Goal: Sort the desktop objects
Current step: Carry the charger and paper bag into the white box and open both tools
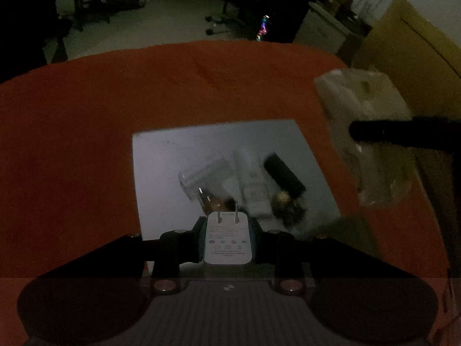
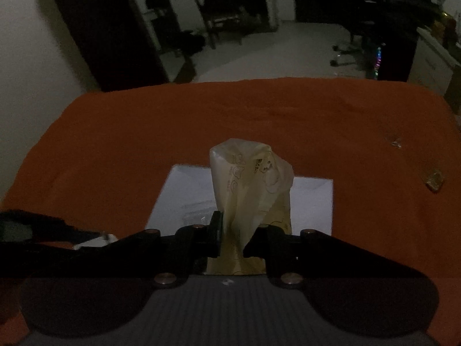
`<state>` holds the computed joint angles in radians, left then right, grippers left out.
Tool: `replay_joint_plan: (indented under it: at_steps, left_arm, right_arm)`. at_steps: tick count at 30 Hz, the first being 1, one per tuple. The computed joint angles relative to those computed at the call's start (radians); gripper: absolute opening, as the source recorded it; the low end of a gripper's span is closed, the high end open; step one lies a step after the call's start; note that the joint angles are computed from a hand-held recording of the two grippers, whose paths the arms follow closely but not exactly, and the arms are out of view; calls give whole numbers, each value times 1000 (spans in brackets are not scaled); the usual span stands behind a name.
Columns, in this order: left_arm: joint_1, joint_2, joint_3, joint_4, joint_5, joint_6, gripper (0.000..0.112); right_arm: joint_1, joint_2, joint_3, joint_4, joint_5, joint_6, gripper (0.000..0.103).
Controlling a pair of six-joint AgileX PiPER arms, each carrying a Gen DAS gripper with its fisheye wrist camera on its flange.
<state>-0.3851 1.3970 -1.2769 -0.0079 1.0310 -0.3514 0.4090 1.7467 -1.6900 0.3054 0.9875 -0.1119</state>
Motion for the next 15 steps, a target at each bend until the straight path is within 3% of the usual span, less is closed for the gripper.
replay_joint_plan:
  at_steps: [7,15]
  left_arm:
    - [-64,-117,74,-1,31,-35,25]
    - [-149,-184,167,-31,65,-57,25]
  right_arm:
    - [41,-151,154,54,28,-14,13]
    - [118,-239,294,59,77,-19,13]
